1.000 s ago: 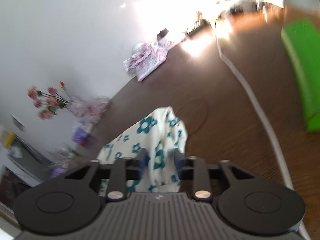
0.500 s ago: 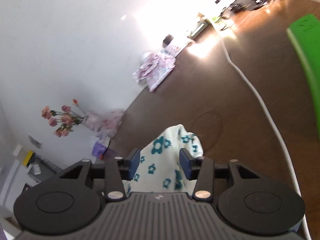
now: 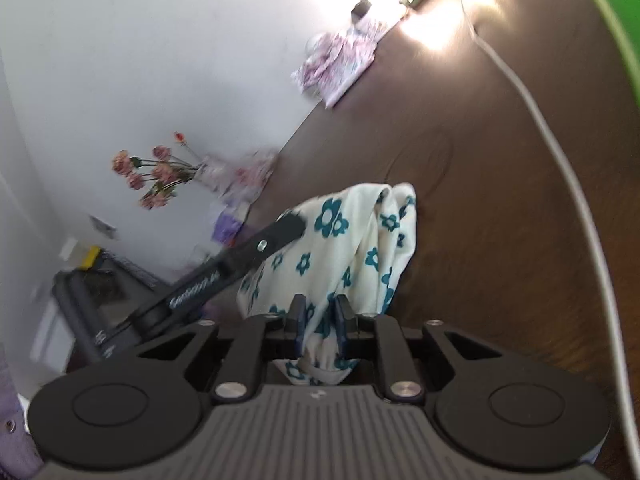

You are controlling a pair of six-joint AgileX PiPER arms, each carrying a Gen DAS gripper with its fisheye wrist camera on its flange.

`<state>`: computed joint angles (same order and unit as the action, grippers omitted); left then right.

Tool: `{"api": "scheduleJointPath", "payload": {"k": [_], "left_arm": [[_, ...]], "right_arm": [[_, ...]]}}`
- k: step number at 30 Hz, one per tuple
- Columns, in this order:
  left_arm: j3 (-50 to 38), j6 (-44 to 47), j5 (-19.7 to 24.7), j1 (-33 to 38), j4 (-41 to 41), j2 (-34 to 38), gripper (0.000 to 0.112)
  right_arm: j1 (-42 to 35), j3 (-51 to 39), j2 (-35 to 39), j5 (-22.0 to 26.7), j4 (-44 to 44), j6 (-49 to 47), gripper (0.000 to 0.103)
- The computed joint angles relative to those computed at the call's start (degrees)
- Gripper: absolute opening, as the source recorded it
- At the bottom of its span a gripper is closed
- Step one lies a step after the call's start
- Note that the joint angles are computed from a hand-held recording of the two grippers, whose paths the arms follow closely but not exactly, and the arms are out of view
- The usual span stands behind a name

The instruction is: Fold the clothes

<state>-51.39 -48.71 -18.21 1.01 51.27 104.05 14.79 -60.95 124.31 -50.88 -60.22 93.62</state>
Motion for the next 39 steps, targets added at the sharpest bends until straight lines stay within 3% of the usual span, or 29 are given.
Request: {"api": "scheduleJointPath", "payload": {"k": [3, 6, 8, 10, 11, 14, 18, 22, 23, 24, 26, 27, 28, 32, 37, 39], "left_arm": [[-0.3, -6.0, -2.1, 2.2, 8.1, 0.9, 0.057], [0.9, -1.4, -3.3, 2.3, 5.8, 0.6, 0.057], [1.6, 1.8, -3.8, 2.2, 2.9, 0.6, 0.057], [2.3, 6.0, -4.2, 1.8, -0.7, 0.6, 0.057], [2.6, 8.4, -4.4, 1.5, -2.7, 0.7, 0.057], [3.2, 12.9, -4.5, 0.8, -6.7, 0.8, 0.058], [2.4, 8.5, -4.2, 1.3, -2.8, 1.0, 0.058], [3.1, 12.1, -4.3, 0.7, -6.4, 0.8, 0.058], [3.3, 12.4, -4.3, 0.6, -6.8, 0.7, 0.058], [3.4, 12.8, -4.5, 0.6, -7.3, 0.7, 0.058], [3.8, 13.9, -4.7, 0.5, -8.6, 0.5, 0.058], [4.0, 14.5, -4.7, 0.4, -9.3, 0.5, 0.058], [4.1, 15.2, -4.6, 0.2, -10.2, 0.4, 0.058], [5.1, 19.1, -4.7, -0.5, -14.2, 0.0, 0.058], [5.7, 17.4, -5.4, 0.0, -13.2, -0.4, 0.06], [5.9, 13.8, -6.3, 1.2, -9.9, -0.7, 0.061]], "right_arm": [[-1.2, -2.2, 4.2, -5.1, 1.2, 1.8, 0.025], [-2.1, -4.7, 8.2, -10.4, 5.4, 3.5, 0.032], [-1.9, -6.6, 9.1, -9.3, 6.5, 4.9, 0.03], [-1.4, -7.0, 8.9, -7.5, 8.9, 5.3, 0.009], [-1.2, -6.5, 8.5, -6.7, 10.6, 5.0, 0.003], [-1.1, -2.1, 7.1, -8.5, 16.6, 2.5, 0.001], [-1.3, 3.8, 3.4, -7.1, 22.3, -3.4, 0.0], [-2.9, 1.9, 2.6, -5.7, 15.7, -0.3, 0.006], [-2.7, 0.6, 2.9, -4.5, 14.1, 1.0, 0.014], [-2.6, -0.8, 3.3, -3.4, 12.5, 2.5, 0.032], [-1.9, -3.9, 4.5, -1.3, 10.7, 5.2, 0.036], [-1.5, -5.6, 5.3, -0.3, 10.3, 6.4, 0.022], [-1.0, -7.1, 6.0, 0.9, 10.1, 7.5, 0.001], [1.8, -7.3, 3.3, 10.5, 14.2, 2.3, 0.001], [8.5, -5.9, 0.3, 19.2, 33.9, -22.5, 0.001], [9.2, -6.4, 0.2, 20.1, 37.6, -25.9, 0.002]]}}
